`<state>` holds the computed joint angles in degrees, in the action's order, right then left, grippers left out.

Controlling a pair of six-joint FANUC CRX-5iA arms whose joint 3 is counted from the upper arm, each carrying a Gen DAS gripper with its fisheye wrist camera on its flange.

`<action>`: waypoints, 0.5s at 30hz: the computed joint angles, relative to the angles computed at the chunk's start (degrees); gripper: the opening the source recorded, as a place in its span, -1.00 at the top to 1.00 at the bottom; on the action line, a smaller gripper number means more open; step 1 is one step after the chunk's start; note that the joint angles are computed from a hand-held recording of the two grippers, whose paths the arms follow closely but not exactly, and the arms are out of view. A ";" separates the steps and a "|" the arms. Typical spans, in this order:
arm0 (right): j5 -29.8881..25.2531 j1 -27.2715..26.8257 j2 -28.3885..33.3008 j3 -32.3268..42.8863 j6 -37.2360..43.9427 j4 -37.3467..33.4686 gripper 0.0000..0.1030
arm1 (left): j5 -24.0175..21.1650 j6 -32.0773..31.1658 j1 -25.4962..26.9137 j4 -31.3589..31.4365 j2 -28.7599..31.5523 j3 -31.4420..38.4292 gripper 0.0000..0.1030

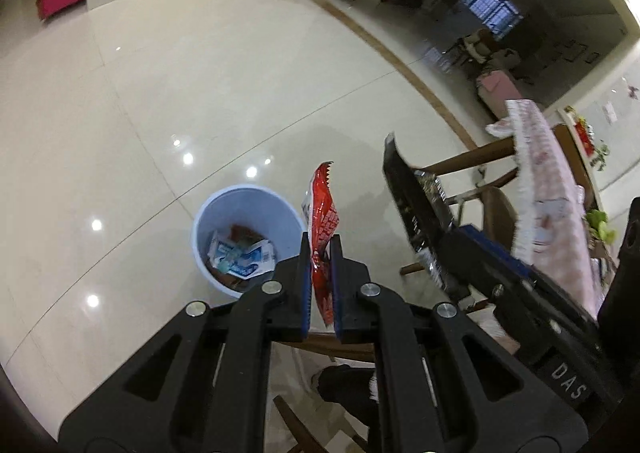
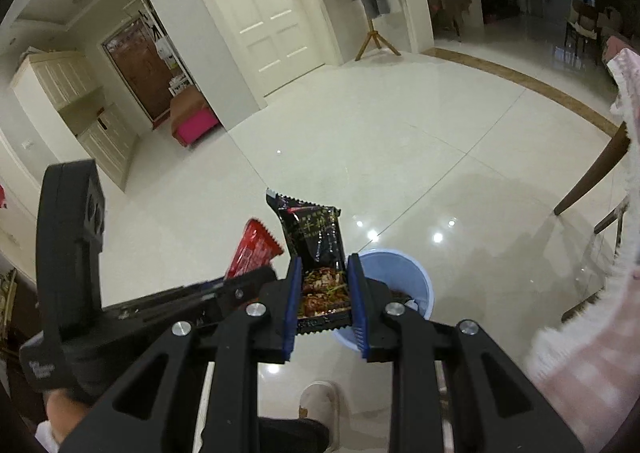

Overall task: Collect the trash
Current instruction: 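Carry the red wrapper and dark packet over the blue bucket, then open the right tool to drop the packet while the left tool releases the wrapper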

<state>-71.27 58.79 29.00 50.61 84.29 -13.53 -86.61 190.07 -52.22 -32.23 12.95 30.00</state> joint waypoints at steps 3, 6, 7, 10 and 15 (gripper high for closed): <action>1.01 0.15 2.68 1.98 -0.70 0.29 0.53 | 2.34 1.05 1.65 1.57 -1.49 -3.56 0.84; 4.17 0.35 3.99 1.76 0.11 0.96 0.26 | 3.72 1.27 2.91 2.47 -2.63 -6.03 0.84; 5.06 0.65 4.54 1.82 0.30 1.81 0.11 | 3.87 1.16 3.22 2.66 -2.55 -6.22 0.84; 6.01 1.19 5.76 2.10 -0.63 3.83 -0.05 | 3.72 -0.19 4.40 3.42 -2.92 -7.16 0.84; 6.71 0.82 5.55 0.49 -1.96 4.25 -0.11 | 4.24 -0.93 5.36 4.36 -2.86 -7.99 0.84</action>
<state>-64.56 59.61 34.54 51.09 82.33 -9.28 -82.37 189.14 -46.86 -27.87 10.09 22.01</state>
